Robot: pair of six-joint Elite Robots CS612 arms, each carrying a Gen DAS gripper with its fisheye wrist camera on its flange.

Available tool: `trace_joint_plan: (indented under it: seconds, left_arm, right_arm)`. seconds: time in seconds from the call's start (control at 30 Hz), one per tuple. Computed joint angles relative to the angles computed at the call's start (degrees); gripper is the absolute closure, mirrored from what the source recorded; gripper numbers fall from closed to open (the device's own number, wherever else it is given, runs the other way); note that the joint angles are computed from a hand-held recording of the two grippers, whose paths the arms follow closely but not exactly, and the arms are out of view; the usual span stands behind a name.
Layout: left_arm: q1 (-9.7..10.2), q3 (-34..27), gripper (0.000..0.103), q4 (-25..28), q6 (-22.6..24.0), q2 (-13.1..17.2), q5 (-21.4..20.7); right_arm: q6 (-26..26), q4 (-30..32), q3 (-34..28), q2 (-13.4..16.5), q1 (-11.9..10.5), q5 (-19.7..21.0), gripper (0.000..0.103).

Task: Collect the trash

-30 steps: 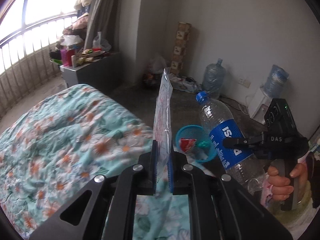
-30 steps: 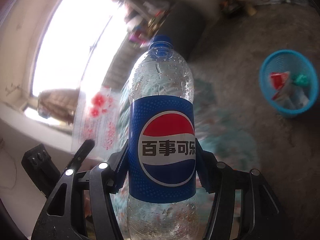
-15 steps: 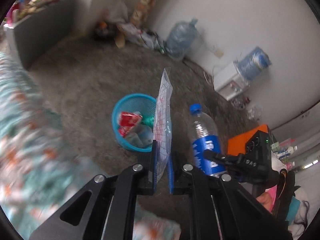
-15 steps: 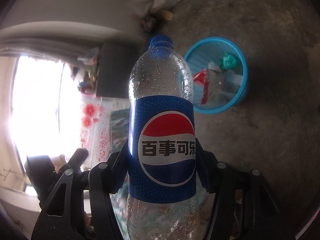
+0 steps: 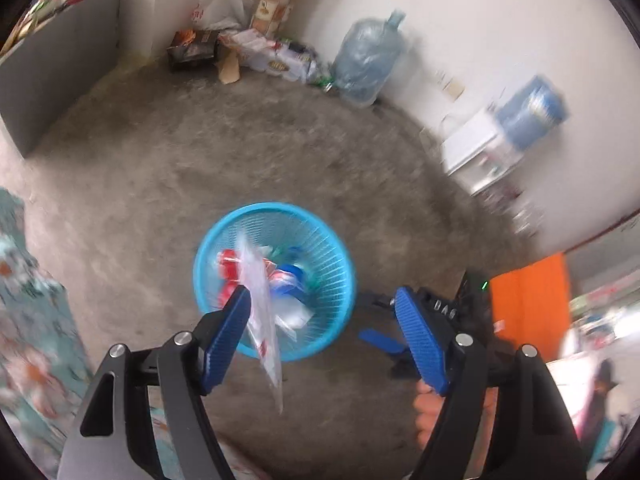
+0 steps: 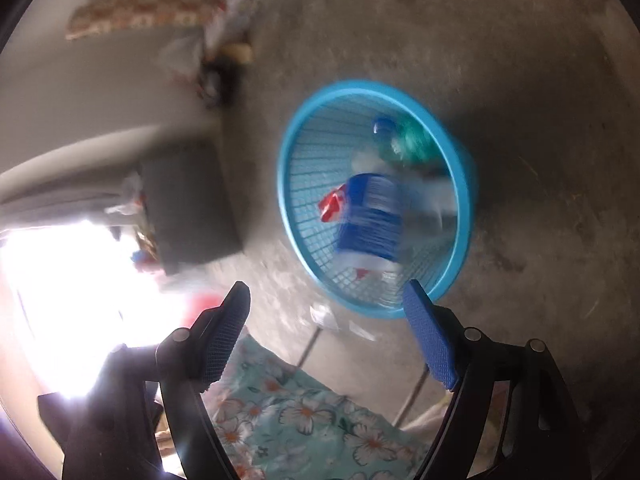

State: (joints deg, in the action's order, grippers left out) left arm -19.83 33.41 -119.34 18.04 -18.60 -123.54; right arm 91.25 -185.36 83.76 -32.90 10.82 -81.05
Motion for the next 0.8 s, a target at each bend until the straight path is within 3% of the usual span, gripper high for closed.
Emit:
trace_joint_plan:
  seconds: [0.17,0.33,0.43,0.57,0.67,0.8]
  left_arm:
    - [1.92,3.7,0.03,-3.1,-1.6,-2.4,-6.8]
    - [3.33,10.0,0.03,-9.9,-2.3,-6.6,-9.3]
    - [4.37,15.2,0.03,-14.3,-2.0,-10.0,-10.5]
    - [6.21,22.9,0.029,-20.7,-1.9,-14.8,-12.3]
    - [7.78,29.0,0.02,-28.1,-3.3,-18.4,-12.1]
    - [9.99,38.5,0.006,-42.1,-7.8,-23.2,-7.4]
  right_arm:
    - [-0.8,0.1,2.9,-2.4,1.6,-4.0,0.027]
    - [-4.1,4.5,2.9,-4.2,2.7,-6.7,0.027]
    - [-8.7,6.7,1.0,-4.8,3.9,-9.3,0.027]
    - [-18.4,12.1,-2.8,-5.8,6.1,-13.5,0.027]
    - [-27.7,15.8,-6.9,-6.1,8.4,-18.3,0.027]
    - [-41.4,18.2,-13.1,-4.9,12.5,-25.6,0.018]
